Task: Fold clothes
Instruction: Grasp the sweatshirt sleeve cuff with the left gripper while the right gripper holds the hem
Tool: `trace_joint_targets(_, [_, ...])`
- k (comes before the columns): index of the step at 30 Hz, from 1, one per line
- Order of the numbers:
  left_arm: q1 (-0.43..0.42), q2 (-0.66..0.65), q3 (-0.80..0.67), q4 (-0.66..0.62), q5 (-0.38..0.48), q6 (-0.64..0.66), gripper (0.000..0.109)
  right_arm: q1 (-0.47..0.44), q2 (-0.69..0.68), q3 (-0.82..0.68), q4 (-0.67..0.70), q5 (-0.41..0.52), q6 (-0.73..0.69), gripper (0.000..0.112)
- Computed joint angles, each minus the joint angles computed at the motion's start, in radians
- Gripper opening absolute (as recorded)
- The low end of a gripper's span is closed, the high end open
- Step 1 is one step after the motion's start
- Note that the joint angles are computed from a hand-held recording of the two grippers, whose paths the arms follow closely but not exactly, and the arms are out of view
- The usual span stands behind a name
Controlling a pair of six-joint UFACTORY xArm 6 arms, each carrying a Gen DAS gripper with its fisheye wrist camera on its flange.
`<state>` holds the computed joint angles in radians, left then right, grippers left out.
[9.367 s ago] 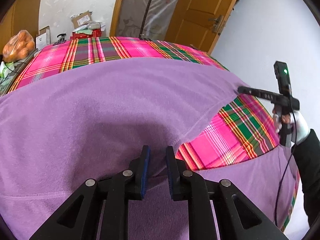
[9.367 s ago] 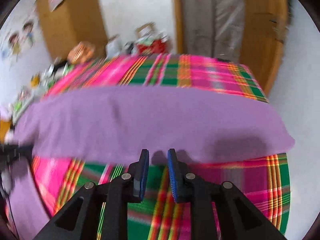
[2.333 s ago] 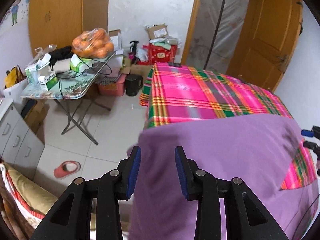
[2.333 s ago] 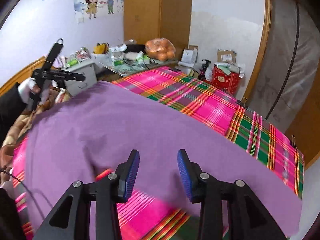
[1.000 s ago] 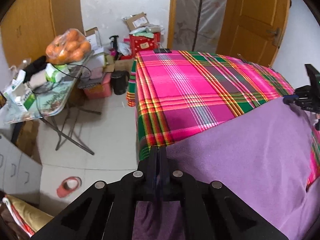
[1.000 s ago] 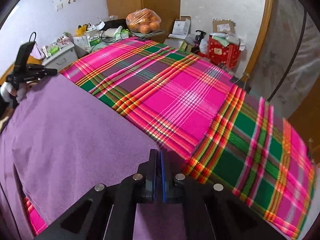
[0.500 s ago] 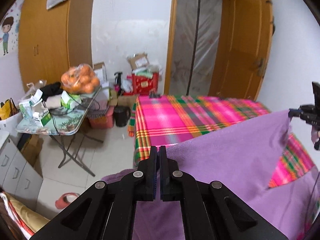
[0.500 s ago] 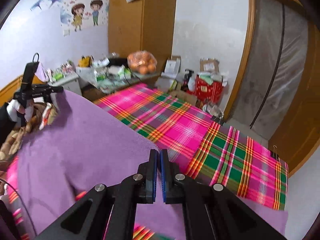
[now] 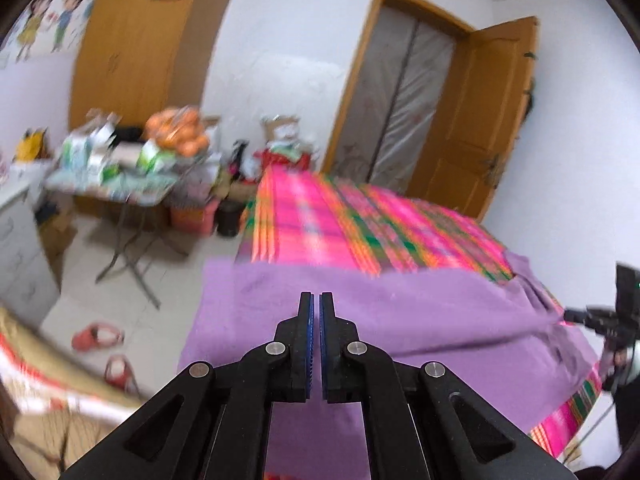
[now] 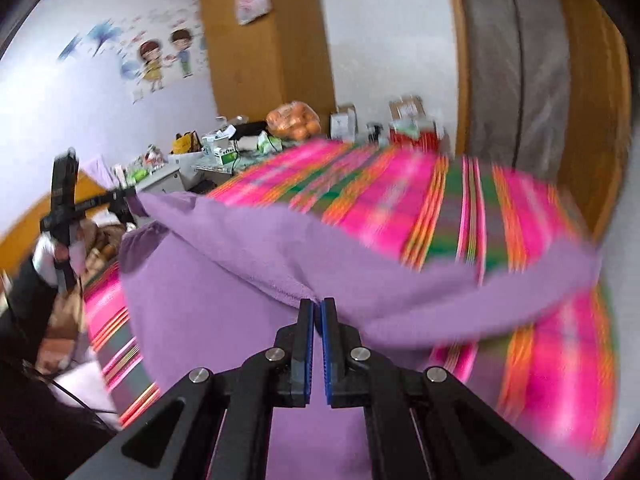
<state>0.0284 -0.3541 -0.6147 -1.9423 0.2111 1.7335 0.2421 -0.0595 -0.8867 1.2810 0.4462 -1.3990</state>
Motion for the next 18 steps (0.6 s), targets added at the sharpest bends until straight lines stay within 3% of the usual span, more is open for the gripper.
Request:
trace_joint_targets(4, [0.034,-0.066,0.085,-0.155,0.012,0.024,0.007,-0.037,-0.036,0.082,0.089,0.033,0.063,0.007])
trace_joint_targets(6, [0.055,-0.104,0.122,-0.209,0.043,0.014,0.021,-0.054,-0.059,0.110,0.136,0.050,0.087,0.021])
trace_joint_targets(8, [0.074,-0.140,0.157,-0.252,0.072,-0.005,0.029,-0.064,-0.064,0.116,0.150,0.069,0.136,0.043])
trace_joint_targets(12, [0.055,-0.084,0.130,-0.174,0.099,-0.147,0.040,-0.069,0.004,0.052,0.122,0.108,0.270,0.044])
trace_joint_targets(18, [0.057,0.000,0.107,-0.062,0.144,-0.373,0.040,-0.060,0.116,-0.041,0.044,0.130,0.489,0.044])
